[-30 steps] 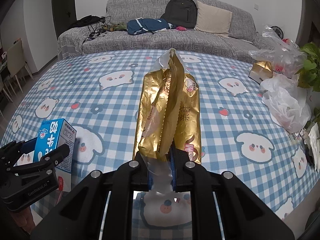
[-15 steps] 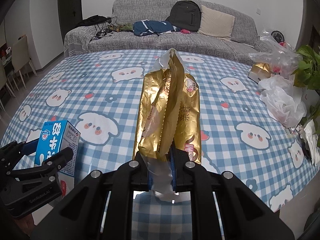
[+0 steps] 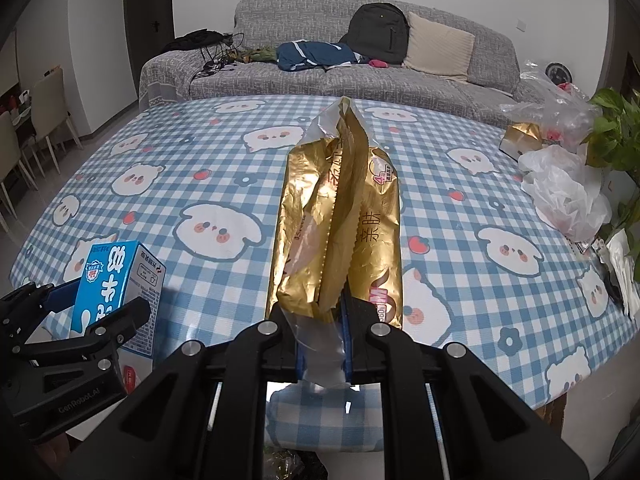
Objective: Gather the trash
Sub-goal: 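Lift and carry the milk carton and gold bag over the black bin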
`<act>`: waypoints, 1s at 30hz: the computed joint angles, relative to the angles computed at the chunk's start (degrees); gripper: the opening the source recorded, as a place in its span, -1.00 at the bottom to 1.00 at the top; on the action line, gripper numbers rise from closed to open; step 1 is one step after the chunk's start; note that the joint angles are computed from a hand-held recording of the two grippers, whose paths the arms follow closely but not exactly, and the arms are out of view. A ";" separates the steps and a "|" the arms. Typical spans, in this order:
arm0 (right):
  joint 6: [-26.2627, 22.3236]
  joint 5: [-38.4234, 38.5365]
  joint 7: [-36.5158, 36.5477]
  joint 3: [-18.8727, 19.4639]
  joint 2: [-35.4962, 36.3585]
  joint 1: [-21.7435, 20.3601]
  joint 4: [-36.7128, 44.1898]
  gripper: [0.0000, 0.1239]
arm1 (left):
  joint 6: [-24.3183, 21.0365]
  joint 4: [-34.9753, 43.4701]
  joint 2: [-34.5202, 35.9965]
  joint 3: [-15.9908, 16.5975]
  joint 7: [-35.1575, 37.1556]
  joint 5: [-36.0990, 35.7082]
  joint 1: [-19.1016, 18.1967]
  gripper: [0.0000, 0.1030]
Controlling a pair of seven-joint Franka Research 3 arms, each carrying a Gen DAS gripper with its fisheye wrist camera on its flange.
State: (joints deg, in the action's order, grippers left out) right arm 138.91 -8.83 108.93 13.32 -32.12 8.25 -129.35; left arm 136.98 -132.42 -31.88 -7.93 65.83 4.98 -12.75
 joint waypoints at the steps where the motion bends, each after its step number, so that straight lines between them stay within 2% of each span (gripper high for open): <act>1: -0.11 0.23 0.07 -0.01 -0.32 0.21 -0.28 -0.81 | -0.11 -0.32 -0.40 0.03 0.00 -0.06 -0.03 0.35; 16: -1.94 3.48 0.03 0.82 -8.31 1.94 -6.18 -0.81 | -2.23 -5.53 -8.46 0.31 -0.01 -0.44 -1.34 0.35; 30: -5.62 5.71 -0.01 3.10 -17.88 3.85 -12.77 -0.81 | -5.59 -13.70 -19.82 0.62 -1.41 0.44 -2.56 0.35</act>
State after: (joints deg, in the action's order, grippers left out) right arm 133.29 -3.12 108.92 16.42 -50.00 12.09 -142.13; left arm 131.39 -146.12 -51.70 -7.31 64.42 5.42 -15.31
